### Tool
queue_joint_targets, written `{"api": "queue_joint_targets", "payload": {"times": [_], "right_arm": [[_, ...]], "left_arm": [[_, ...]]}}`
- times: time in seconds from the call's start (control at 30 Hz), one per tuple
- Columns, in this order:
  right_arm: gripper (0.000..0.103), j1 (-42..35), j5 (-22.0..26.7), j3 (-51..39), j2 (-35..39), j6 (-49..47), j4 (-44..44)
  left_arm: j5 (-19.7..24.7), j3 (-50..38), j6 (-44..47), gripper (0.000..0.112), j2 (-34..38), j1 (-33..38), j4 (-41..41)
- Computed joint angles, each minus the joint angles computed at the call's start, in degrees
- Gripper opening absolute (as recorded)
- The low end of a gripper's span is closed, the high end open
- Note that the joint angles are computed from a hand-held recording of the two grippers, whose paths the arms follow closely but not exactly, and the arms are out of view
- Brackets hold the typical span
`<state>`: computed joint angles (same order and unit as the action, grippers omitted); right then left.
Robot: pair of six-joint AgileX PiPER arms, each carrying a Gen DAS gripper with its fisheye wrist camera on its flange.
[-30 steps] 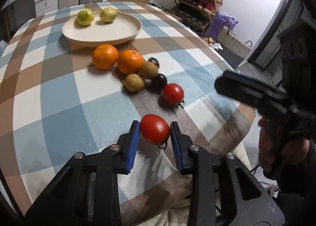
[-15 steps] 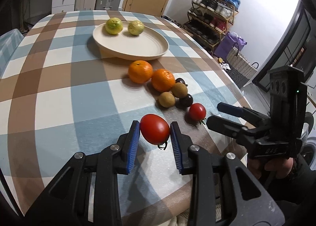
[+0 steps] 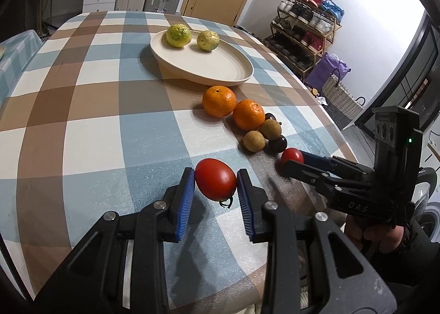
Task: Organize fruits
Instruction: 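Carry both red tomatoes over the plate beside the citrus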
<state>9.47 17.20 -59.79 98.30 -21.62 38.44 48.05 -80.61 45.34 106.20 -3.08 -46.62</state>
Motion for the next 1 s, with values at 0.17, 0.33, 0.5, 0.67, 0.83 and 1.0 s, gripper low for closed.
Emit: {"api": "queue_joint_targets", "payload": {"times": [0.17, 0.33, 0.5, 0.67, 0.83, 1.0], "right_arm": [[0.029, 0.5, 1.1, -0.9, 0.4, 3.0, -4.7], [0.029, -0.7, 0.7, 0.8, -0.8, -7.5, 5.7], [0.029, -2.6, 0.7, 2.7, -2.9, -19.7, 17.5], [0.029, -5.7, 2.7, 2.0, -3.4, -26.8, 25.1], [0.029, -8.2, 4.9, -1.6, -1.6, -29.3, 27.2], [0.029, -10.1, 7.6, -8.4, 2.4, -26.5, 23.6]], "left_arm": [[-0.5, -0.1, -0.3, 0.028, -0.2, -0.3, 0.5], [-1.4, -0.7, -1.4, 0.028, -0.3, -0.9, 1.9], [-1.9, -4.3, -4.2, 0.028, 1.2, -2.0, 4.7], [-0.6, -11.1, -7.8, 0.028, 4.5, -2.8, 8.0], [1.7, -20.8, -12.1, 0.028, 9.5, -3.7, 10.7], [8.0, -38.1, -19.4, 0.028, 18.8, -4.0, 13.6]]}}
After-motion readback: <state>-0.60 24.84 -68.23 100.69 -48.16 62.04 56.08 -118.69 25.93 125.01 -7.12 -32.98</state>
